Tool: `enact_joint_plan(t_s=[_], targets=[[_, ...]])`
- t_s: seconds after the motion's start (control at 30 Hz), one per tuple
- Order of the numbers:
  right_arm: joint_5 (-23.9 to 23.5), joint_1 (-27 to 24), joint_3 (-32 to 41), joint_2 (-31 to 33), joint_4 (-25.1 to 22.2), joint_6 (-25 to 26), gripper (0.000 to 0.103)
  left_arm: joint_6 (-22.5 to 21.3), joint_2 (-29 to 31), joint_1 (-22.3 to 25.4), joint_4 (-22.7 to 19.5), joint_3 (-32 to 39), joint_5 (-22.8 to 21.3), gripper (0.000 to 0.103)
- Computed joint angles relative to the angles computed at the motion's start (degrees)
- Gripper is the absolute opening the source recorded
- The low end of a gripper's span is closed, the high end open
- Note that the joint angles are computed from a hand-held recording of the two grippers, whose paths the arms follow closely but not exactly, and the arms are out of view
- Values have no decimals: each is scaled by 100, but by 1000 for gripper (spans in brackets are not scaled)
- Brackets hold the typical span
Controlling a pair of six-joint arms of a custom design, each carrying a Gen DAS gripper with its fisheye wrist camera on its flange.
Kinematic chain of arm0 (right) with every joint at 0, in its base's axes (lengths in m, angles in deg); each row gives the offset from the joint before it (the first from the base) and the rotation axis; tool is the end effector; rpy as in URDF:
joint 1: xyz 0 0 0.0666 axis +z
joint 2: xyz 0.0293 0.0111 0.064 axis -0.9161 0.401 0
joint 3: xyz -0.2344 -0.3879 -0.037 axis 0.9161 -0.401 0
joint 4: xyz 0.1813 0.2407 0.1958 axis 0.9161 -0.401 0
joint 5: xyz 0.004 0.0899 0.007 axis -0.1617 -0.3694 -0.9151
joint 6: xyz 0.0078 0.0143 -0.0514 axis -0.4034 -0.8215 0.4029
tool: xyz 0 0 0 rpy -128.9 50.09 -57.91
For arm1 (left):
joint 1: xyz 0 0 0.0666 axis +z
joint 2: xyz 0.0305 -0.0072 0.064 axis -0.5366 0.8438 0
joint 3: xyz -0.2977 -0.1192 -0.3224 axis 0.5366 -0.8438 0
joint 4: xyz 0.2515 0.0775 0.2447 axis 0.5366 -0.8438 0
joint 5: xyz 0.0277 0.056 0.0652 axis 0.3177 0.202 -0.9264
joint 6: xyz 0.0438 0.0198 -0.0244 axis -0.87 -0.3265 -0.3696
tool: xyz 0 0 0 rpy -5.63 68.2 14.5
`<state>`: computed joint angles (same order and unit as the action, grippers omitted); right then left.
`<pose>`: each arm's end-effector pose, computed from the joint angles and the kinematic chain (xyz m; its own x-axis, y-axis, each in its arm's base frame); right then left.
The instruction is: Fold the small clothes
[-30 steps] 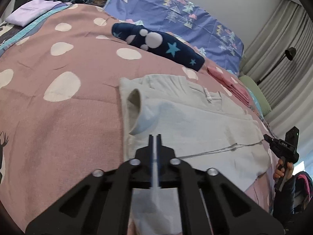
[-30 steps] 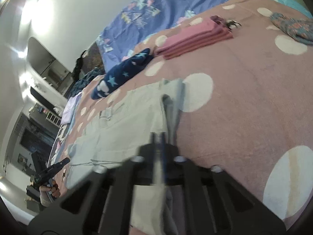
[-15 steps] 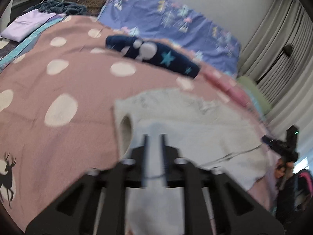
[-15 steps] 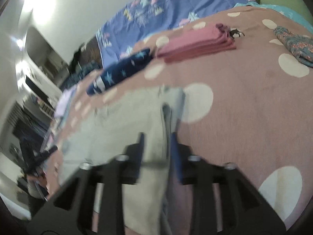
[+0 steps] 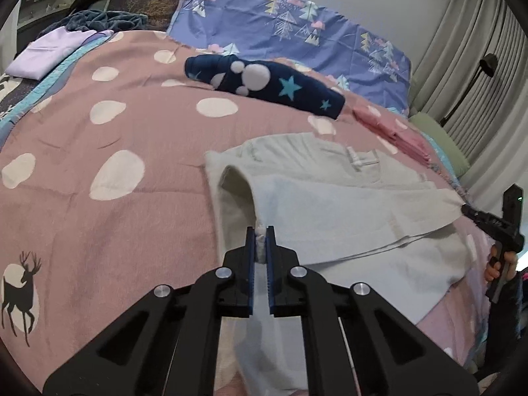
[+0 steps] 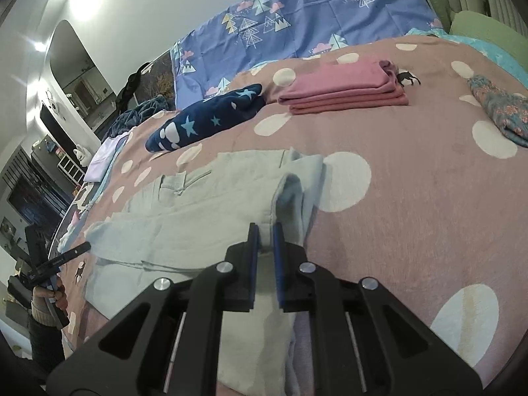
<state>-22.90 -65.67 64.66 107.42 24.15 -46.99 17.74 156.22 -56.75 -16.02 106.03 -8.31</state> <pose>0.5483 0.0188 0.4426 -0.7212 0.2327 -0.6524 -0.0881 0.9034 0.4196 0.5544 -0.2526 0.4380 -0.7602 -0.1102 -0.6402 0.1402 0.9345 -0.3273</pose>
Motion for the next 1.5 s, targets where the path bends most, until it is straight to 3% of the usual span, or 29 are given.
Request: enact_joint_plan(t_s=[0.2, 0.3, 0.4, 0.43, 0.47, 0.53, 0.57, 0.63, 0.77, 0.9, 0.93, 0.97, 1.0, 1.03, 1.13, 1.2, 1.23, 1.33, 1.4, 1.43, 1.47, 1.5], targets=[[-545, -191, 413, 217, 133, -623, 7, 472, 221, 231, 230, 567, 490, 5], [-539, -238, 1031, 567, 6, -1014, 7, 926, 711, 433, -67, 1392, 603, 5], [138, -160, 1864, 1087, -493, -992, 12, 1548, 1364, 656, -666, 2340, 728, 6], [484, -115, 2096, 1233, -711, -962, 23, 1609, 1596, 677, -1033, 2704, 508, 7], [625, -95, 2242, 1335, -879, -957, 32, 1590, 1694, 678, -1215, 2846, 360, 13], [348, -125, 2135, 1330, -733, -870, 33, 1426, 1691, 675, -1195, 2765, 382, 29], [307, -126, 2034, 1295, -663, -681, 35, 1323, 1666, 670, -1156, 2699, 398, 44], [419, -107, 2045, 1337, -780, -252, 36, 1064, 1650, 649, -1156, 2620, 359, 46], [239, -164, 2467, 1701, -1215, -163, 38, 857, 1984, 678, -1750, 3067, 560, 46], [3, -148, 2934, 2047, -1423, -140, 43, 621, 2341, 624, -2079, 3613, 370, 43], [-31, -135, 3084, 2144, -1529, -120, 43, 546, 2396, 612, -2088, 3727, 334, 30], [-35, -107, 3259, 2255, -1661, -113, 25, 486, 2465, 604, -2116, 3872, 394, 3], [-48, -91, 3371, 2321, -1755, -92, 3, 485, 2481, 582, -2114, 3953, 341, 2], [-69, -69, 3444, 2362, -1789, -91, 2, 454, 2463, 561, -2058, 3955, 253, 2], [60, -65, 3017, 2034, -1069, -236, 2, 195, 2143, 487, -1453, 3610, 116, 2], [-45, -139, 2942, 1955, -909, -312, 2, 78, 2133, 464, -1434, 3682, -21, 2], [-10, -162, 3006, 1992, -987, -329, 2, -6, 2248, 459, -1633, 3900, -193, 2], [-147, -218, 3275, 2250, -1394, -370, 6, -148, 2842, 457, -2613, 4848, -432, 2], [-278, -256, 3103, 2248, -1342, -554, 14, -148, 3090, 433, -3112, 5195, -746, 3], [-408, -296, 2936, 2193, -1194, -627, 26, -135, 3051, 436, -3095, 5030, -757, 3], [-449, -322, 2759, 2109, -1042, -667, 29, -135, 2863, 429, -2790, 4618, -783, 5], [-451, -352, 2619, 2035, -926, -671, 29, -161, 2743, 408, -2675, 4419, -849, 14]])
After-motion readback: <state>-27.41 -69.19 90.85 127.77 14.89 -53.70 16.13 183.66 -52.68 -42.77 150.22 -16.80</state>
